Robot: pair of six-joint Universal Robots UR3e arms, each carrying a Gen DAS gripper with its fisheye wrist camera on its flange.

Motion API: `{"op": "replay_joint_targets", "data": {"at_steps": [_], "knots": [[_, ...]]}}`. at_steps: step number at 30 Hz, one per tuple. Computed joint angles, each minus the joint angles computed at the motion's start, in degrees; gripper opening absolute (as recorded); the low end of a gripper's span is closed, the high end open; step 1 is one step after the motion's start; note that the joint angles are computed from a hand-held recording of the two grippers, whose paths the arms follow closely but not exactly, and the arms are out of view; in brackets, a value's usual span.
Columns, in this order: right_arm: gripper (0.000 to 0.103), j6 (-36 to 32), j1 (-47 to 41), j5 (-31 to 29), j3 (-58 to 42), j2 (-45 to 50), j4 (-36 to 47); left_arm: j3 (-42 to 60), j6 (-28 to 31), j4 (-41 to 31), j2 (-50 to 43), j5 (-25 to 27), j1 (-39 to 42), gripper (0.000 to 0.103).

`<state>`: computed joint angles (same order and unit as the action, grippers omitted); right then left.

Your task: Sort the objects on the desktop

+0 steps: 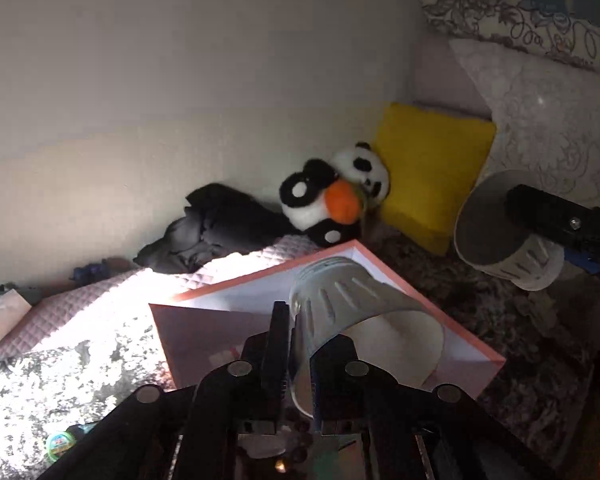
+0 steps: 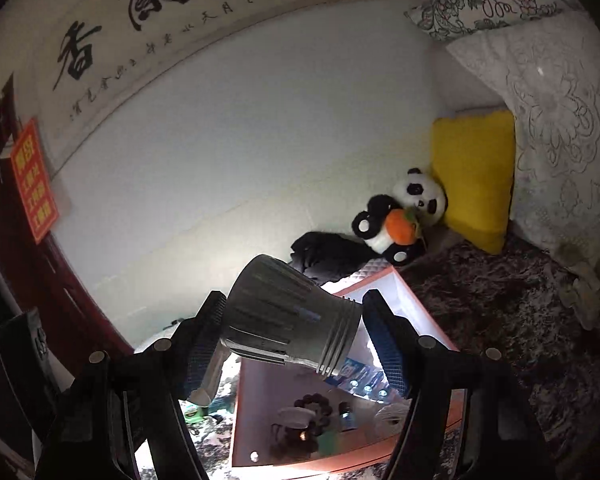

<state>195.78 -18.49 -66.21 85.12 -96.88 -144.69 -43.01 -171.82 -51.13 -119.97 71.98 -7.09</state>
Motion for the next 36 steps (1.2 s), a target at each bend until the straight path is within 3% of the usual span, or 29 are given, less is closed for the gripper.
{"op": "replay_joint_targets", "data": {"at_steps": [1,2,3,4,5,11,16,22,27,32,36], "knots": [[0.074,-0.1,1.0,-2.2,-1.4,2.9,-0.4,4.0,0.9,-3.2,-2.9,-1.7,0.2,0.059],[0.076,-0.3,2.0,-4.3,-3.1,5.8,-0.5,5.5,1.1,-4.0,-4.8,-3.0,0.5,0.094],[0.081,-0.9,3.3,-7.7,-4.9,8.4,0.1,4.7,0.7,-2.5,-5.1,-3.1,0.8,0.099],[0.095,-1.5,4.6,-11.3,-6.9,10.9,1.0,2.5,0.1,0.5,-5.0,-3.4,1.1,0.099],[0.099,-1.2,5.8,-14.1,-8.0,12.9,0.4,2.5,-0.2,1.0,-5.3,-3.5,1.5,0.099],[0.099,-1.2,5.6,-11.6,-10.4,15.1,-2.3,3.5,-3.4,2.4,-4.5,-3.8,5.9,0.099],[0.1,-1.4,9.3,-12.2,-13.2,12.9,-1.5,-5.2,-4.5,6.5,3.7,-5.3,13.2,0.099],[0.102,-1.2,20.7,-17.0,-21.3,16.0,1.6,-21.2,-2.4,10.0,15.2,-7.6,23.9,0.099],[0.102,-1.3,31.5,-21.0,-34.0,26.5,6.9,-34.1,1.1,11.6,21.8,-10.9,33.7,0.099],[0.102,0.1,39.8,-24.0,-49.9,41.0,14.5,-46.3,6.2,15.5,24.4,-10.3,40.2,0.099],[0.102,0.8,45.9,-28.9,-52.6,49.8,14.2,-59.6,8.7,24.1,24.5,-7.6,43.4,0.099]]}}
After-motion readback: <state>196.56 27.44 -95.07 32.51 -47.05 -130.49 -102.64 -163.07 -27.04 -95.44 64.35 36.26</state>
